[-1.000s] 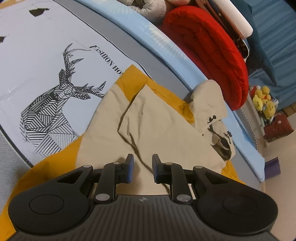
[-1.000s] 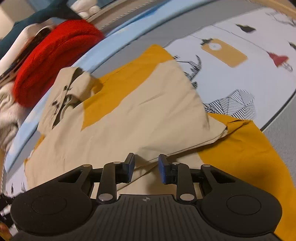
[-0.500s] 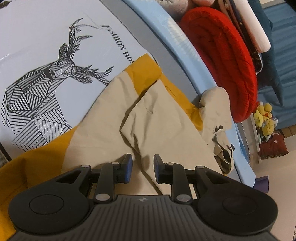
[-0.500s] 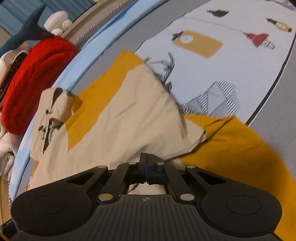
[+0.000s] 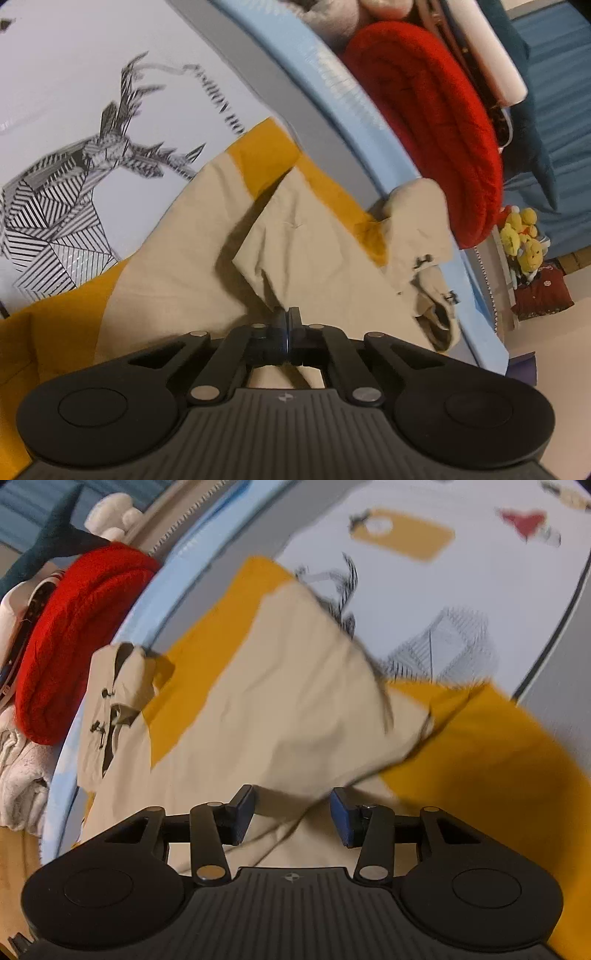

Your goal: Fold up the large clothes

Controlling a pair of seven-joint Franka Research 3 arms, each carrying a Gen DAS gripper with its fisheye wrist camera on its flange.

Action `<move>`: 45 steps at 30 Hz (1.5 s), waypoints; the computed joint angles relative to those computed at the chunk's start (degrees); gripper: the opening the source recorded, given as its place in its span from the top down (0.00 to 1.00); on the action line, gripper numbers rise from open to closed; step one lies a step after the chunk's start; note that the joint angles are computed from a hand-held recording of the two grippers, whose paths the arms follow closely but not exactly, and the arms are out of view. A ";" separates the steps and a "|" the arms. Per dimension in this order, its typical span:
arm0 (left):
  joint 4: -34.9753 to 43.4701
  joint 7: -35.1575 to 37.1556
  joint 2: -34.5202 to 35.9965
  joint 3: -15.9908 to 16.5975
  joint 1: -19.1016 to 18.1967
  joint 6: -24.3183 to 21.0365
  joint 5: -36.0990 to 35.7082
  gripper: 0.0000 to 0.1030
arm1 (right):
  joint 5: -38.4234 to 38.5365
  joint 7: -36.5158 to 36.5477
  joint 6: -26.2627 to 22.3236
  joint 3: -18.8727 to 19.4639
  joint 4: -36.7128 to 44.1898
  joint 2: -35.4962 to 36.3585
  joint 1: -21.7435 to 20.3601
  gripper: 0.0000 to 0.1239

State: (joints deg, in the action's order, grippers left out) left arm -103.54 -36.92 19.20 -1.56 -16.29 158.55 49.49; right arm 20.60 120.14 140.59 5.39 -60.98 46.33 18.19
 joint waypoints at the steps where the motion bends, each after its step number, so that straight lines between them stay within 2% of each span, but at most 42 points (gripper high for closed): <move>1: 0.13 -0.24 -0.80 -0.16 -0.42 -1.24 -0.23 1.00 | 0.46 0.57 -0.28 0.17 0.12 0.19 -0.11 0.62; 3: 0.58 -0.71 -2.59 -1.04 -1.35 -4.84 -0.58 1.00 | 1.04 1.54 -0.07 0.27 0.04 0.32 -0.14 0.62; 6: 3.22 3.15 -4.14 -3.37 -3.16 -14.63 0.06 1.00 | 1.27 2.99 2.13 -0.28 -1.85 -0.74 0.05 0.62; 7: 3.66 3.70 -4.47 -4.07 -3.46 -16.57 0.07 1.00 | 1.24 3.57 3.70 -0.63 -3.15 -1.48 0.13 0.62; 9: 3.32 3.56 -5.37 -5.33 -3.33 -17.80 -1.47 1.00 | 1.99 3.15 6.39 -0.16 -5.41 -2.64 -0.52 0.72; 10: 2.46 2.84 -6.14 -5.68 -3.16 -17.52 -1.93 1.00 | 2.43 2.59 7.76 0.16 -6.51 -3.19 -0.86 0.89; 11: 1.78 2.51 -6.71 -6.05 -2.96 -17.46 -2.48 1.00 | 2.52 2.11 9.44 0.13 -7.92 -4.01 -0.91 0.97; 13: 0.89 4.53 -7.19 -7.11 -1.97 -17.98 -6.38 0.99 | 0.82 3.56 12.51 -1.95 -10.93 -6.04 0.47 0.98; 15: -0.29 6.43 -7.42 -7.81 -0.86 -19.24 -12.01 0.99 | -1.61 5.89 13.24 -4.12 -12.33 -7.16 1.76 0.98; 18: -2.53 5.68 -8.23 -7.80 0.16 -19.13 -15.62 0.99 | -4.72 9.92 9.18 -5.93 -12.42 -7.80 2.38 0.94; 19: -2.93 5.76 -8.44 -7.73 0.35 -18.75 -15.70 0.96 | -5.68 11.48 7.41 -6.39 -12.25 -7.80 2.59 0.85; 20: -3.48 6.21 -8.73 -7.69 0.51 -18.13 -15.41 0.92 | -6.76 12.69 6.15 -6.77 -12.05 -7.83 2.81 0.72; 21: -3.31 7.72 -8.65 -7.83 0.75 -18.00 -15.70 0.86 | -8.11 13.91 5.15 -7.28 -11.83 -7.89 3.23 0.68; 23: -3.65 8.33 -8.80 -7.82 0.87 -17.83 -15.85 0.85 | -10.56 15.02 5.06 -7.71 -11.96 -8.32 3.90 0.65; 27: -4.33 7.68 -9.31 -7.72 1.16 -19.46 -16.59 0.85 | -19.16 18.13 8.13 -11.20 -13.92 -10.36 7.94 0.66; 29: -4.13 8.77 -8.86 -7.74 1.59 -18.80 -16.96 0.77 | -24.93 21.56 10.91 -14.34 -15.25 -11.35 10.72 0.66; 30: -3.85 10.80 -8.40 -7.90 1.98 -17.98 -17.76 0.71 | -27.57 23.01 12.57 -15.63 -15.57 -11.46 11.70 0.66; 32: -2.33 17.03 -6.80 -8.52 2.88 -17.38 -21.19 0.70 | -31.63 25.34 16.38 -17.50 -16.43 -11.66 12.88 0.66; 33: -1.29 18.96 -6.08 -8.58 2.75 -18.77 -22.04 0.70 | -32.00 25.08 18.89 -16.96 -16.75 -11.56 12.27 0.66; 34: -0.46 20.05 -5.53 -8.44 2.43 -19.85 -22.14 0.88 | -30.61 22.65 20.74 -14.66 -16.61 -11.40 10.32 0.66; 35: 0.15 20.88 -5.31 -8.20 2.03 -20.90 -21.63 1.00 | -27.60 18.28 22.33 -10.60 -16.24 -10.89 7.30 0.66; 36: 0.87 21.41 -5.24 -7.81 1.41 -22.05 -20.02 1.00 | -24.37 14.41 23.08 -7.17 -15.72 -10.24 4.88 0.66; 37: 1.70 21.41 -5.24 -7.31 0.60 -23.25 -17.37 1.00 | -21.50 11.38 23.15 -4.49 -15.24 -9.64 3.07 0.66; 38: 2.84 21.50 -5.21 -6.88 -0.34 -25.00 -14.20 1.00 | -20.18 10.03 22.07 -3.81 -14.54 -9.09 2.71 0.66; 40: 5.60 22.85 -4.68 -6.54 -1.75 -29.61 -9.41 0.99 | -20.56 9.25 17.03 -6.27 -11.94 -7.65 4.63 0.66; 41: 6.71 24.12 -4.22 -6.69 -1.87 -31.31 -9.12 0.99 | -20.94 9.17 13.75 -7.52 -10.66 -7.20 5.74 0.66; 43: 7.30 26.77 -3.72 -7.24 -1.09 -32.00 -11.86 0.96 | -19.67 8.45 7.35 -7.43 -6.95 -4.92 5.41 0.66; 45: 9.86 27.81 -2.39 -7.27 -2.06 -36.72 -11.88 0.96 | -17.82 8.99 3.19 -7.05 -6.34 -4.47 4.71 0.67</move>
